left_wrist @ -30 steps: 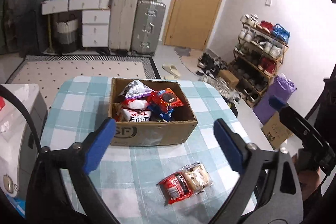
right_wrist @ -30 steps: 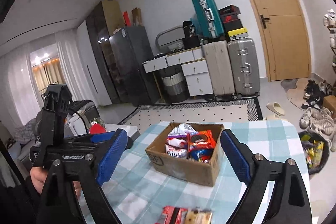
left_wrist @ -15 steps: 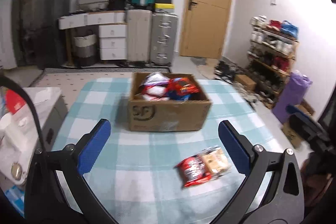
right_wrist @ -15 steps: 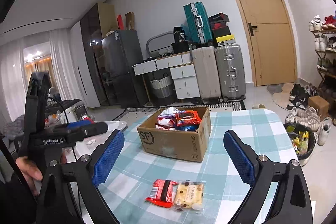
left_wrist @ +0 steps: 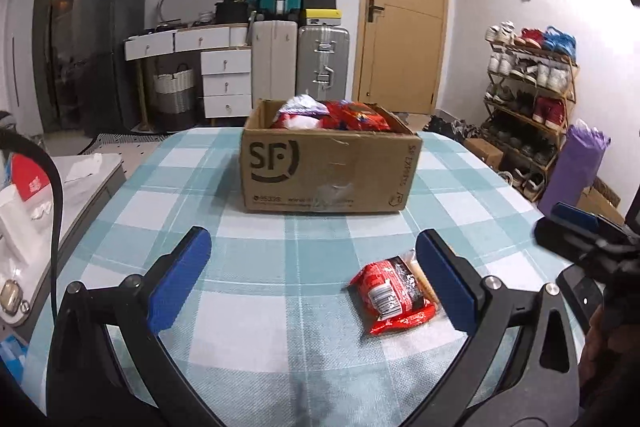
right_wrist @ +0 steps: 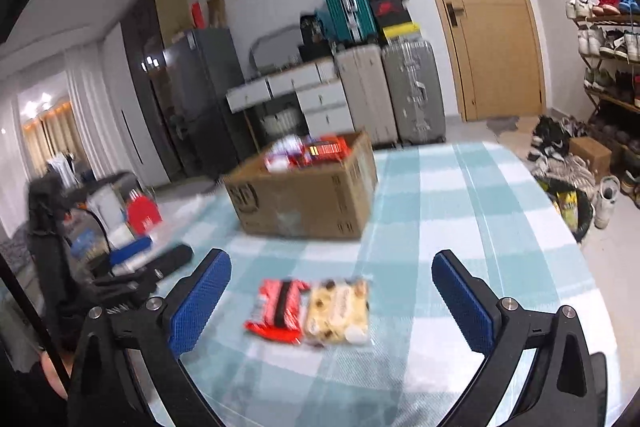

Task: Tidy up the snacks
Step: 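Move both tools back from the box toward the remaining snacks, then grasp the cream bread pack with the right gripper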

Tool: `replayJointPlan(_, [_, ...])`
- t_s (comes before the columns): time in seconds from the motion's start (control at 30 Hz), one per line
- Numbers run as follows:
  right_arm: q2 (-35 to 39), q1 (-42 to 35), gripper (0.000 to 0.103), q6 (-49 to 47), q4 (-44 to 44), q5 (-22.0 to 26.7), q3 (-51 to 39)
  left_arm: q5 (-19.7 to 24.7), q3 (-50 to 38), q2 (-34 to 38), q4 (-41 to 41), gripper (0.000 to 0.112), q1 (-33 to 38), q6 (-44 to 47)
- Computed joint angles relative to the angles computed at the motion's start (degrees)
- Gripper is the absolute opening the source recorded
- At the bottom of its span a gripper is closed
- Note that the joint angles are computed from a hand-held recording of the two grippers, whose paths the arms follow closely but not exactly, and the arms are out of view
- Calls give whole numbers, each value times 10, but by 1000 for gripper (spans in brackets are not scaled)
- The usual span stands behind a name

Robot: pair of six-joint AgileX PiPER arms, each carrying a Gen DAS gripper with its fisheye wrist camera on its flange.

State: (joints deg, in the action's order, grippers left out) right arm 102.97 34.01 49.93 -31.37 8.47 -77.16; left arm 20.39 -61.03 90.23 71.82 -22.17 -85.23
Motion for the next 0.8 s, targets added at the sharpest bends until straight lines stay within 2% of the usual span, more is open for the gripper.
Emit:
replayJointPlan(0.07, [21, 8, 102, 9, -24, 32, -18, -14, -6, 13, -7, 102, 6, 8])
replayJointPlan(0.17, [49, 8, 102, -52, 30, 66, -51, -24, -12, 31, -22, 102, 14, 18])
replayJointPlan(0.27, [77, 4, 102, -139, 120, 93, -86, 7, -26, 53, -16, 102, 9, 17])
replayJointPlan(0.37, [109, 4, 102, -185, 158, 135, -133, 17, -26, 57, 23, 102, 4, -15])
replayJointPlan(0.53, [168, 7, 102, -225, 179, 225, -227, 29, -17, 58, 94, 102, -8, -74])
replayJointPlan(0.67, [217, 16, 102, -230, 164, 287, -303, 46, -35, 68, 45, 102, -12, -16])
replayJointPlan(0.8, [266, 27, 102, -236, 153, 343, -380, 30, -33, 68, 46, 102, 1, -28])
